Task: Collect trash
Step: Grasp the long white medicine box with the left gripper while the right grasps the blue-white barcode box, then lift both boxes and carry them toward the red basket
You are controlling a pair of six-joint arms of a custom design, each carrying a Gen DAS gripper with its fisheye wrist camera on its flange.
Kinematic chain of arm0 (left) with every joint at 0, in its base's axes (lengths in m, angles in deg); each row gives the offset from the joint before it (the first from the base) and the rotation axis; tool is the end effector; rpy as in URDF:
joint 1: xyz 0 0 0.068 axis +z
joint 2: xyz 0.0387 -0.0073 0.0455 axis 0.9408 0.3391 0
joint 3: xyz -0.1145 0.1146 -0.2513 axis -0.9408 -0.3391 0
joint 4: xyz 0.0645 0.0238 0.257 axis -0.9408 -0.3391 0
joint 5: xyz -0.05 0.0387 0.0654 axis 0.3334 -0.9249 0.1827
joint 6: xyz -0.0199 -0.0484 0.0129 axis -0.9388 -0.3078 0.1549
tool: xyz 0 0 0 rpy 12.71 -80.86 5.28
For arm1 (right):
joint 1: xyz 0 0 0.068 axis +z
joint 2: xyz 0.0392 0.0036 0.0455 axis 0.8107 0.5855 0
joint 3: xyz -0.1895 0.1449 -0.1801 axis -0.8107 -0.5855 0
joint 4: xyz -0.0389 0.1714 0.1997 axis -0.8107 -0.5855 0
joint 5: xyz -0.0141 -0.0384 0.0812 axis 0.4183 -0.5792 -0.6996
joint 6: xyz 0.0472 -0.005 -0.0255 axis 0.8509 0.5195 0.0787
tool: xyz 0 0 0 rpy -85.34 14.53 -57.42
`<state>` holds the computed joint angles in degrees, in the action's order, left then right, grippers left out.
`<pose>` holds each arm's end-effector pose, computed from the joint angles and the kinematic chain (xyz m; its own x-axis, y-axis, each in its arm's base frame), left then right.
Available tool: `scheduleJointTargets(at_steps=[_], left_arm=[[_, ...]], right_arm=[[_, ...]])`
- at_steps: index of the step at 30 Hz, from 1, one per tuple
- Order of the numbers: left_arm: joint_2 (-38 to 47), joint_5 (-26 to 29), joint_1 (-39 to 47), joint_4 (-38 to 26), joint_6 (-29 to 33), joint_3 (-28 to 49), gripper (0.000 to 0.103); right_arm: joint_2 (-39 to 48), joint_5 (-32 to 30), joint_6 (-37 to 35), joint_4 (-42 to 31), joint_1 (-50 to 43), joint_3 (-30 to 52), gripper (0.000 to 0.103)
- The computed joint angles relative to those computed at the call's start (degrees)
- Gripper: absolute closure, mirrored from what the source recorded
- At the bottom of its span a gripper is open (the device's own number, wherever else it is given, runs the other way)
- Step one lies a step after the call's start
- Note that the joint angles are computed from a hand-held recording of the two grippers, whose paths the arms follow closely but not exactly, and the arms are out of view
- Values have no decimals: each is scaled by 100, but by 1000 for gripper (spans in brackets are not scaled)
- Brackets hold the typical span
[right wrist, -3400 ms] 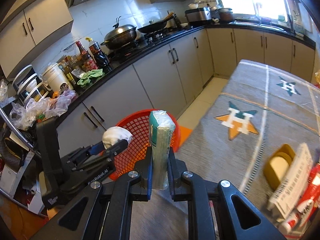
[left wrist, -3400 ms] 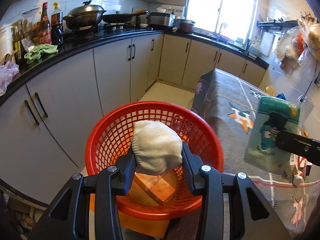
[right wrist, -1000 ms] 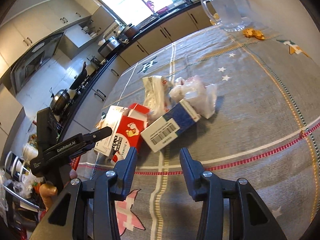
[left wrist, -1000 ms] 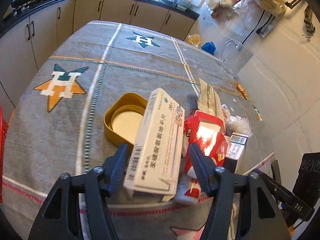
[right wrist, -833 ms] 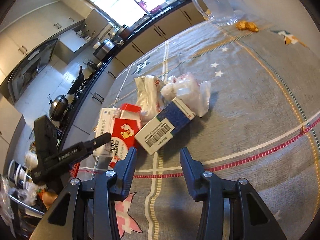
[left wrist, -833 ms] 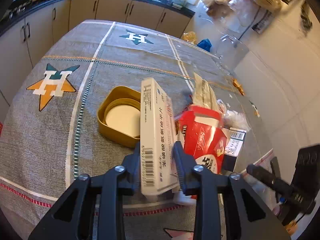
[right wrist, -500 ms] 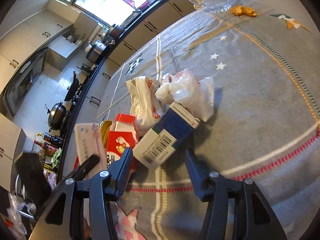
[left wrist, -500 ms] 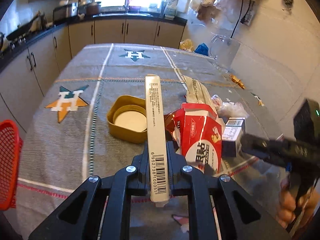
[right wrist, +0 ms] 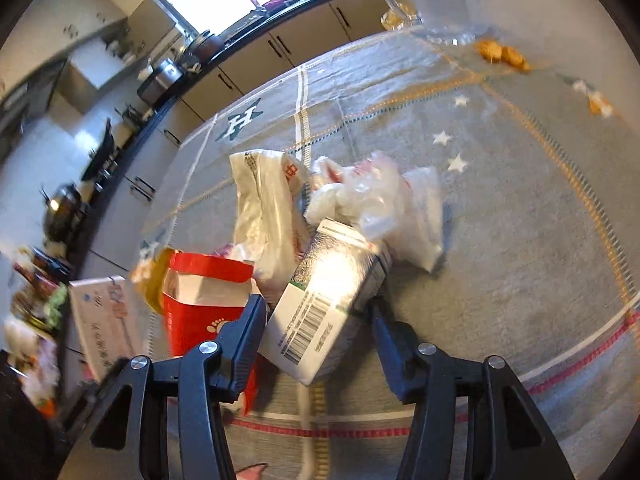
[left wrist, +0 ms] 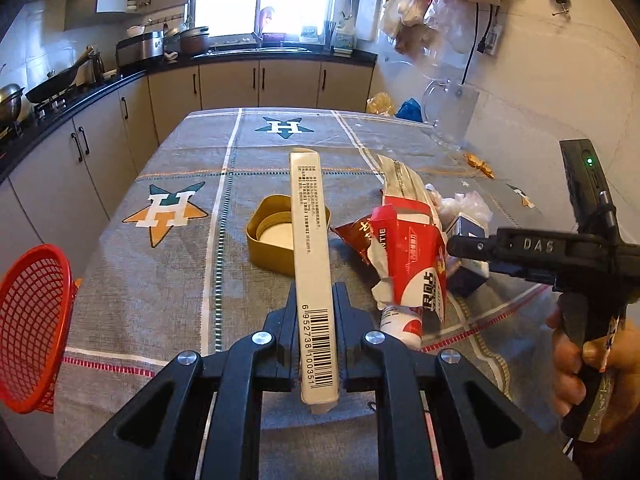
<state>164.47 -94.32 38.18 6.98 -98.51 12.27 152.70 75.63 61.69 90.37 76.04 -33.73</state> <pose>0.2516 -0.1476 0.0914 -0.6920 0.0177 -0.7216 0.1348 0.9853 -0.1052 0.3214 0.1344 0.0775 -0.8462 0.2208 -0.4850 -0.0084 0.9045 0.4264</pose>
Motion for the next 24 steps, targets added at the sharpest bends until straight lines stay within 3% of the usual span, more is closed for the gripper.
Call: scheduleJointTargets(at_steps=[6, 17, 24], left_arm=[[-108, -112, -66, 36, -52, -120, 90], [-217, -393, -380, -83, -233, -184, 90], [-314, -604, -512, -136, -277, -232, 90]], right_arm=[[-439, 642, -682, 220, 116, -538, 56], [-1155, 230, -736, 1571, 238, -1871, 56], [-1625, 370, -706, 1742, 731, -2121, 56]])
